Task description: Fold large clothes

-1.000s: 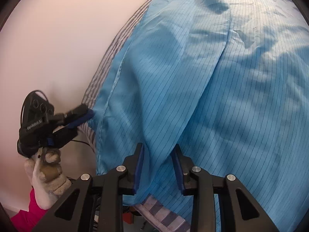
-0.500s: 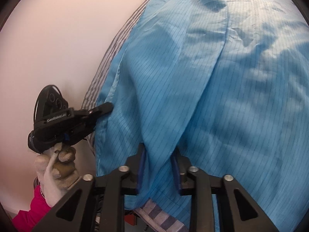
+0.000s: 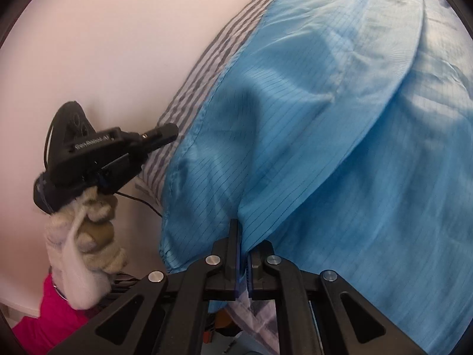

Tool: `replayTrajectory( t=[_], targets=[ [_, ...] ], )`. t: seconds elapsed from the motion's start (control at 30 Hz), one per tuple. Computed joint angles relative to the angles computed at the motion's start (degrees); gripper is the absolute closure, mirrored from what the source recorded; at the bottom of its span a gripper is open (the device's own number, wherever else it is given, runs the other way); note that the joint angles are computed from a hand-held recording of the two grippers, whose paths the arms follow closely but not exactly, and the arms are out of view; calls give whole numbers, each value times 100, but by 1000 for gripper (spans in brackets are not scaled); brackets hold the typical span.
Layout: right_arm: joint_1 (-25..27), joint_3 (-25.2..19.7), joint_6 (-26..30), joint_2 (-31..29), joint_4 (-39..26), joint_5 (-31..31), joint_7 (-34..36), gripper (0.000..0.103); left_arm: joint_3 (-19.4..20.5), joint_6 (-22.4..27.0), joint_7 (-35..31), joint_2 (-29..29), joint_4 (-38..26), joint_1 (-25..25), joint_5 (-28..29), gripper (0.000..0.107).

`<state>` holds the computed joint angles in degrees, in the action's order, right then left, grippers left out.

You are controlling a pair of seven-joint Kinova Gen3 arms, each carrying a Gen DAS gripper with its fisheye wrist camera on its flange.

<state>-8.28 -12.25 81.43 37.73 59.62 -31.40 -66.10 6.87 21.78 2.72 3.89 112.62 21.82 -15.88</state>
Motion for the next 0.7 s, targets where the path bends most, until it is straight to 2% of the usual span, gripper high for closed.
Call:
replayTrajectory(
  t=[0.07, 0.17, 0.27, 0.3, 0.33, 0.43, 0.5, 0.57, 0.63, 0.7],
  targets=[
    [46, 25, 28, 14, -29, -18, -64, 103, 44, 249, -95, 102, -158, 63, -74, 107],
    [152, -34, 254, 80, -135, -99, 0, 102, -46, 420, 230, 115, -269, 297, -414, 107],
    [77, 25, 409, 11, -209, 65, 44, 88, 127, 840, 13, 115, -567, 294, -523, 107],
    [61, 43, 459, -34, -209, 114, 55, 71, 139, 1073, -75, 148, -729, 366, -589, 107],
    [37, 64, 475, -96, -200, 177, 81, 68, 101, 1306, -149, 171, -890, 515, -726, 107],
    [-6, 186, 285, -476, -47, 471, 282, 69, 280, 1832, -69, 172, -1212, 708, -1243, 107],
    [61, 176, -131, -794, 198, 646, 317, 71, 209, 1832, -13, 187, -1254, 910, -1511, 107],
    [49, 362, -597, -1029, 369, 490, 419, 72, 332, 1459, 164, 188, -1116, 810, -1708, 107],
    [150, 199, -983, -1008, 390, 265, 488, 72, 214, 1159, 17, 302, -1070, 834, -1551, 107],
    [141, 75, -1138, -877, 302, 118, 695, 72, 398, 978, -336, 443, -1055, 532, -1099, 107]
  ],
)
